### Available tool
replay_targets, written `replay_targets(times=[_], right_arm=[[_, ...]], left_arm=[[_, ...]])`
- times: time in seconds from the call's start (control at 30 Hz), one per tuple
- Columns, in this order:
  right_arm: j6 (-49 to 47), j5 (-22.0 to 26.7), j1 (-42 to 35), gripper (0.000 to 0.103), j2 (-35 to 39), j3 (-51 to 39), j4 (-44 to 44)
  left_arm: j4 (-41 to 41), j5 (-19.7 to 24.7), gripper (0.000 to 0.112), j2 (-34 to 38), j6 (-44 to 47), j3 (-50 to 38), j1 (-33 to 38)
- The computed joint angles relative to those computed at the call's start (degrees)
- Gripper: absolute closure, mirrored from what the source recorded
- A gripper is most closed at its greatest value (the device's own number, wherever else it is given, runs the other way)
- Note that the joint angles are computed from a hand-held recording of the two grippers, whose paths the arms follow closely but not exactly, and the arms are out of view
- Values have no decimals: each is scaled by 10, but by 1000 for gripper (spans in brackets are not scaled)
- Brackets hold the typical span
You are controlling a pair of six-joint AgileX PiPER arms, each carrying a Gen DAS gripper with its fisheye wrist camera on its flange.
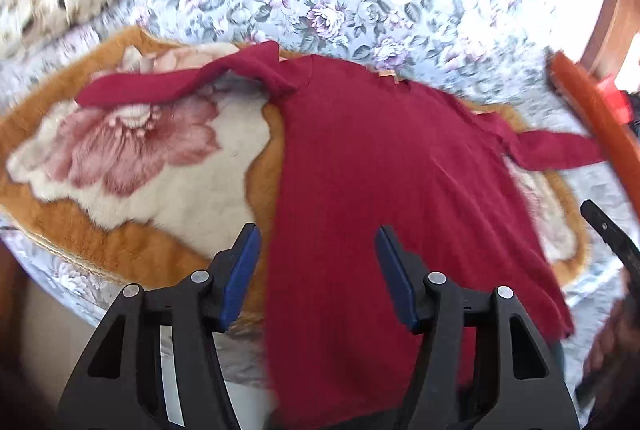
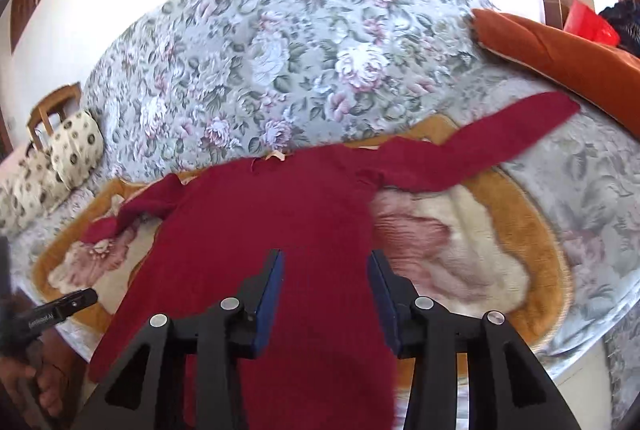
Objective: Fold small clothes
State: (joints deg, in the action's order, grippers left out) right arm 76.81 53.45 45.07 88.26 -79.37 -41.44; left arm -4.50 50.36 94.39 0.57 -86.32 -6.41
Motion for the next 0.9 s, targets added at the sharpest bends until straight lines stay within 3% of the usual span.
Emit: replay_targets(times=[0.07, 0.17, 0.23, 0.3, 0.43, 0.57, 0.9], right_arm=[[14, 2, 17, 61, 43, -20, -19], [8, 34, 44, 61, 73, -39, -50], [49, 48, 70, 61, 58, -17, -97], [39, 42, 75, 61, 54, -11, -91], [14, 14, 53, 61, 51, -4, -43], [-5, 6, 39, 61, 54, -5, -11], [-29, 45, 56, 61, 77, -37, -15]], left_arm=[[42, -16, 52, -42, -56, 53, -45], [66, -50, 52, -41, -86, 85, -78], [81, -32, 53, -17, -100, 70, -91], [55, -33, 53, 26, -78, 27, -63], [37, -4, 53, 59, -80, -10, -49], [21, -3, 53, 72, -65, -17, -42], [0, -28, 53, 73, -57, 2, -44]])
